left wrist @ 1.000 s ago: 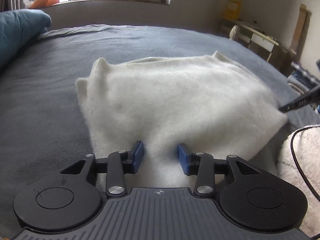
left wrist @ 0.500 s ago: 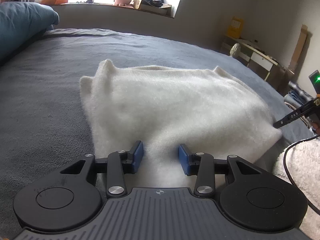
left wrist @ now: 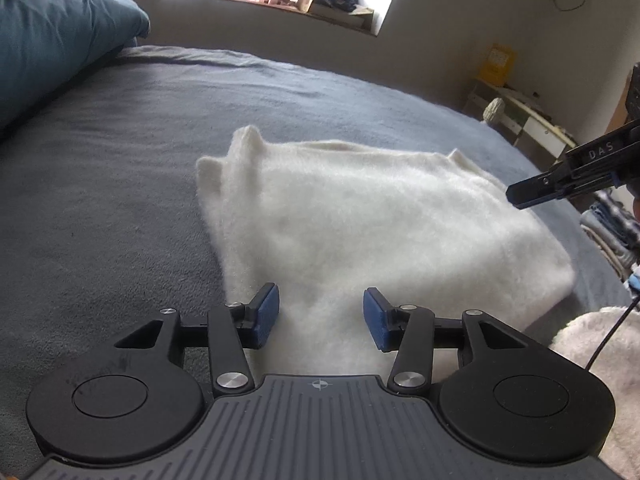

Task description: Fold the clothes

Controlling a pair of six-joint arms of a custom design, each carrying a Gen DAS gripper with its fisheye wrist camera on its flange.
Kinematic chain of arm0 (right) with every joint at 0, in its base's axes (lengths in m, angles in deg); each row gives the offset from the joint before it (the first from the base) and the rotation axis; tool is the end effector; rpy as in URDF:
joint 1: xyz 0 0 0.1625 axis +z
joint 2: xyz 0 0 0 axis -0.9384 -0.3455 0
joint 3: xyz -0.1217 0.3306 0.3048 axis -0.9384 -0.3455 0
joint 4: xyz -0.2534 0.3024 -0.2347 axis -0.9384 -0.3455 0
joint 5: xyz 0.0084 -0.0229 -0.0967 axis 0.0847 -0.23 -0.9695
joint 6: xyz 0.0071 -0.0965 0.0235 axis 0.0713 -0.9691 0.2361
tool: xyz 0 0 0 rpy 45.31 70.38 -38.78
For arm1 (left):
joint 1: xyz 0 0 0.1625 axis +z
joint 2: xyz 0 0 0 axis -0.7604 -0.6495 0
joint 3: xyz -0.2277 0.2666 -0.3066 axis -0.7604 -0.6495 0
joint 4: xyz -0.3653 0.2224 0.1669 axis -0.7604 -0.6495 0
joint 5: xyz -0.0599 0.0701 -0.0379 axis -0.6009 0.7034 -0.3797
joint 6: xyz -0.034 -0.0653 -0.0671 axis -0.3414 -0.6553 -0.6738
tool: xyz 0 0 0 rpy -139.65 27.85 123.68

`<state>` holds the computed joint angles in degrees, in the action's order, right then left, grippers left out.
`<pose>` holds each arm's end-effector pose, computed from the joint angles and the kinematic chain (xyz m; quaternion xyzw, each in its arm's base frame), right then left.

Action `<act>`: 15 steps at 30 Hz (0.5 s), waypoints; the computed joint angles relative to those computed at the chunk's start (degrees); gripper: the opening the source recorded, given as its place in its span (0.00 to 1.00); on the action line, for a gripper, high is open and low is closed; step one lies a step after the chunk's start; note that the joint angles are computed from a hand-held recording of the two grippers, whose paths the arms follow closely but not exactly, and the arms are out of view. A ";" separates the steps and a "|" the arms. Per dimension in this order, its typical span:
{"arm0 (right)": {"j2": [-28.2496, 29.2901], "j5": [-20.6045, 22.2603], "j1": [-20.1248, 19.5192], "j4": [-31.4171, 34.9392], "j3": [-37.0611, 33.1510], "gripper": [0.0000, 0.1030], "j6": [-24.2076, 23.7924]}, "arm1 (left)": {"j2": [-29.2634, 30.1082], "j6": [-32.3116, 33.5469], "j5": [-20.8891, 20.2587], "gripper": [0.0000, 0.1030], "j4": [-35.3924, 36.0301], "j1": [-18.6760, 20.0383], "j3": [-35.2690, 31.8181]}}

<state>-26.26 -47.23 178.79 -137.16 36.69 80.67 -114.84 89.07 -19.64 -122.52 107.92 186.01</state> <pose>0.2812 -0.5677 0.2537 0.0948 -0.9402 0.2318 0.2310 -0.1412 -0.5606 0.2472 0.2675 0.9105 -0.2814 0.1422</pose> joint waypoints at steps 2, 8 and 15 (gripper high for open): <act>3.19 -0.21 -0.34 2.46 -1.33 0.19 0.76 | 0.11 0.14 -0.13 0.45 -0.88 0.07 0.31; 8.32 -3.81 -1.83 0.55 -1.14 0.18 -1.87 | 0.23 0.61 -1.30 0.45 -1.23 0.77 0.24; 6.39 -1.92 1.95 4.76 -3.24 0.19 0.55 | 0.37 -0.28 -2.56 0.45 -2.63 1.35 0.55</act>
<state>-19.86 -49.14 180.74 -132.40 33.45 81.22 -114.47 88.78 -22.20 -125.15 109.27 186.56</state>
